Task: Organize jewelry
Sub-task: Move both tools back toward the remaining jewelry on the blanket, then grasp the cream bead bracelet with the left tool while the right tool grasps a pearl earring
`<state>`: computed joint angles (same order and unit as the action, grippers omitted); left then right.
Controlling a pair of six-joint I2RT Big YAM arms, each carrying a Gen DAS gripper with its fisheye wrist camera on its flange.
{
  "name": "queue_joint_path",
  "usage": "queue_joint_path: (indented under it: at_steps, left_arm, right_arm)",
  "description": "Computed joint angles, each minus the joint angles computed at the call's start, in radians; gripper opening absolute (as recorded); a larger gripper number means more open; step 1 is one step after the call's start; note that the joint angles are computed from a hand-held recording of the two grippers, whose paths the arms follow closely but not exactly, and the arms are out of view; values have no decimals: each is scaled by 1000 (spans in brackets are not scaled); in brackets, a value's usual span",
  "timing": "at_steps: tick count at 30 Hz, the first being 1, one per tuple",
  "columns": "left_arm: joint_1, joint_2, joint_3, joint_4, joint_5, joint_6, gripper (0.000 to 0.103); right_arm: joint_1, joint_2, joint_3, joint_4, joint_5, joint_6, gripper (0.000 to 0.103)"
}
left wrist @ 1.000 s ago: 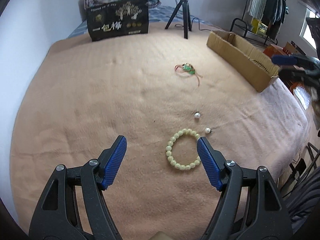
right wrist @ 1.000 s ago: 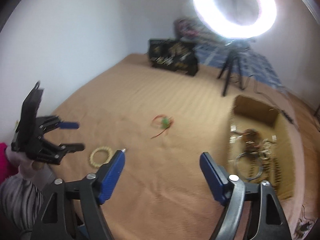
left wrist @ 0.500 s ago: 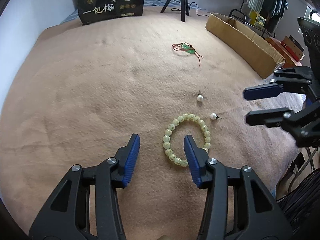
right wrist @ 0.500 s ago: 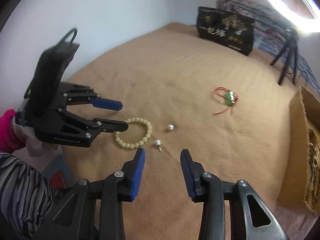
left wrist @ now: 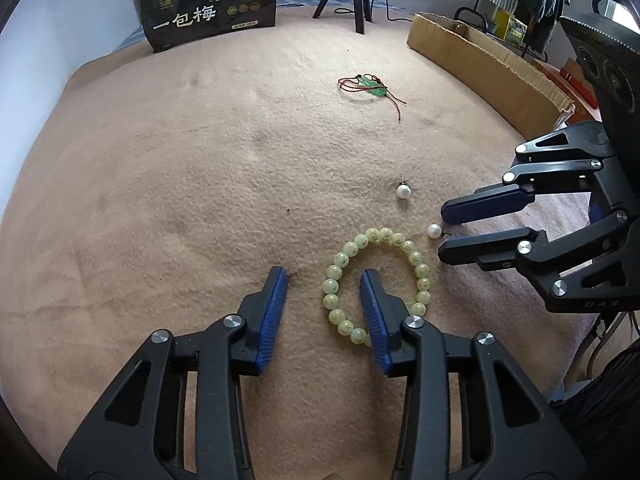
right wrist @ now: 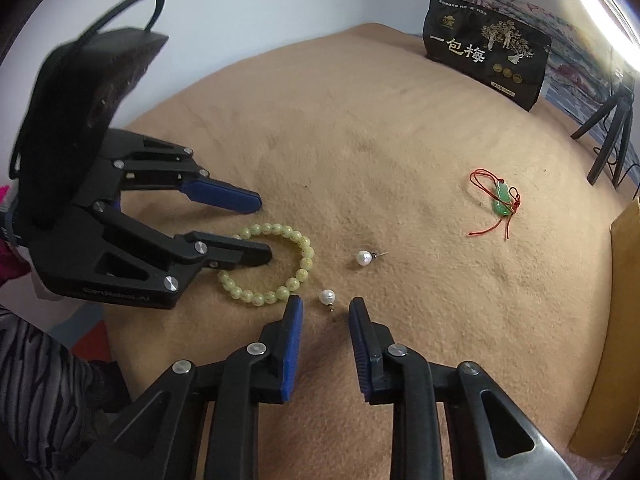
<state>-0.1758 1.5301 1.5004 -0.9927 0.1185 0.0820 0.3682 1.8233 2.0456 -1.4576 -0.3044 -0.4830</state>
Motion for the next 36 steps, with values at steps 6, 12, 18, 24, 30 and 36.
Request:
queue_joint_path:
  at_steps: [6, 12, 18, 24, 30, 36]
  left_arm:
    - [4, 2, -1, 12, 1, 3, 28]
    - [6, 0, -9, 29, -1, -11, 13]
    - [4, -10, -19, 43, -7, -24, 6]
    - [11, -37, -37, 62, -7, -46, 6]
    - [14, -76, -47, 83, -22, -48, 6]
    - [5, -104, -35, 105, -42, -32, 6]
  right_arm:
    - [0, 17, 22, -12, 2, -6, 20]
    - [12, 19, 19, -5, 34, -16, 11]
    - [16, 2, -3, 11, 45, -7, 6]
    - [1, -27, -34, 29, 28, 28, 6]
    - [-36, -73, -65, 55, 2, 76, 6]
    - [-90, -133, -102, 89, -16, 135, 6]
